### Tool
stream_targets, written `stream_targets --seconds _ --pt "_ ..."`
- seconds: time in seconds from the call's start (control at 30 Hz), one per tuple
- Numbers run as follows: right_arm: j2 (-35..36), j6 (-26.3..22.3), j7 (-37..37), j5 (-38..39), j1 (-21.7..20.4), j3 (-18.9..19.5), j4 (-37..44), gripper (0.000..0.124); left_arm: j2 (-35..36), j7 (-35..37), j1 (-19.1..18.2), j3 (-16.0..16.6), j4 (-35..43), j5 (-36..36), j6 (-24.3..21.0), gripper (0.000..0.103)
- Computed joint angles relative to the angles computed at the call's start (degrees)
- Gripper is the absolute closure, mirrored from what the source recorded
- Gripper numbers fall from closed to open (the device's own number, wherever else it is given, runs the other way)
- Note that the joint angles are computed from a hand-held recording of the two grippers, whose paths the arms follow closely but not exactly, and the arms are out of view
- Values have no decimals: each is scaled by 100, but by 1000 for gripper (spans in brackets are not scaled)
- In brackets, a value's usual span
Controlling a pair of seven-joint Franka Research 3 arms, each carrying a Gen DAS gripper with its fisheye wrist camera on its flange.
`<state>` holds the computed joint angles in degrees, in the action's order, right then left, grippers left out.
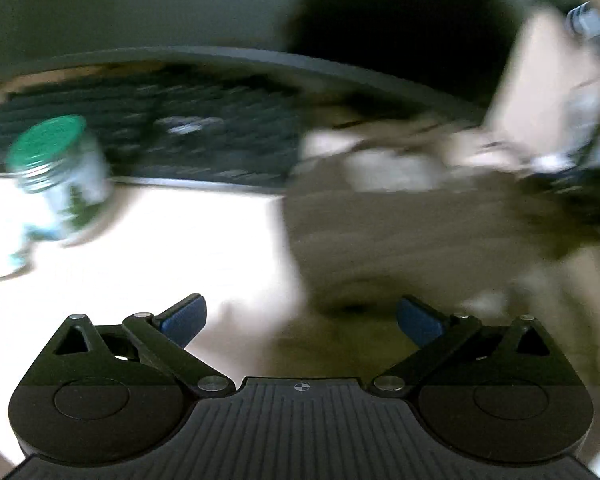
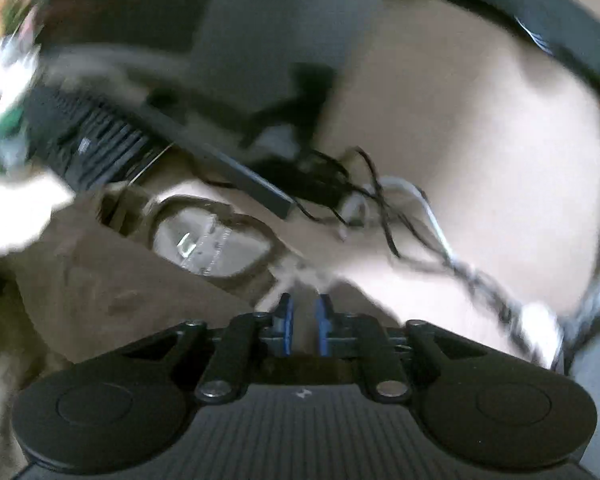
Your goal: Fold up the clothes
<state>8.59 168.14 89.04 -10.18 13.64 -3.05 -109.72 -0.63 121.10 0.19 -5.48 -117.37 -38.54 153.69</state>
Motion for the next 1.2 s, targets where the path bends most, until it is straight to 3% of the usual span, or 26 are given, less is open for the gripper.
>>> stream_targets --seconds 0.1,0.17,0.2,0.27,0.33,0.37,0.43,0.47,0.5,0.6,0.67,0.83,0.9,0.93,1.0,1.07,1.13,1.2 --pt "-281 78 -1126 2031 -501 564 -351 93 7 1521 28 63 382 -1834 -869 0" --pt "-341 -240 -2440 3801 -726 902 -356 93 352 1561 19 -4 741 -1932 -1030 0" --pt "-302 -436 -2760 4221 -727 935 -306 93 564 1488 25 -69 944 -1868 -1057 0" --pt "-70 -499 -2641 4009 -508 797 -204 93 998 1312 76 -241 1374 -1693 -1115 0" --pt "148 -218 -1886 3153 -200 502 -199 93 1381 175 -158 -181 1649 -454 -507 0" --pt "188 -57 -1732 3100 -166 479 -220 93 1454 -432 -269 -80 1659 93 -205 0" --pt "139 372 -1826 3349 -267 568 -387 88 1431 -805 -155 -114 1565 171 22 0" --pt "161 649 -1644 3128 -181 436 -476 68 1412 -764 -14 -204 1550 2 24 0" --pt "197 795 -1473 2960 -131 325 -529 57 1383 -607 137 -333 1533 -219 -10 0" --pt "241 422 -1898 3807 -698 788 -478 57 1287 -52 496 -683 1497 -741 -230 0" --pt "142 324 -2186 4126 -795 848 -602 57 1187 301 573 -759 1442 -896 -408 0" --pt "-533 357 -1038 2675 -361 226 -1477 57 905 1202 502 -697 1225 -911 -648 0" --pt "-859 368 -250 1898 -375 140 -1777 59 789 1544 418 -649 1090 -772 -659 0" --pt "-1020 606 -103 1740 -426 180 -1963 59 679 1729 361 -632 956 -698 -606 0" --pt "-1218 892 -715 2416 -315 192 -2109 59 505 2076 227 -593 712 -577 -444 0" --pt "-1162 714 -1220 3040 -200 187 -1919 59 418 2316 114 -545 571 -590 -416 0" --pt "-932 363 -1057 2883 -282 284 -1649 64 387 2280 25 -491 510 -621 -461 0" --pt "-731 62 -580 2252 -316 346 -1410 104 342 2360 -7 -441 484 -874 -486 0"
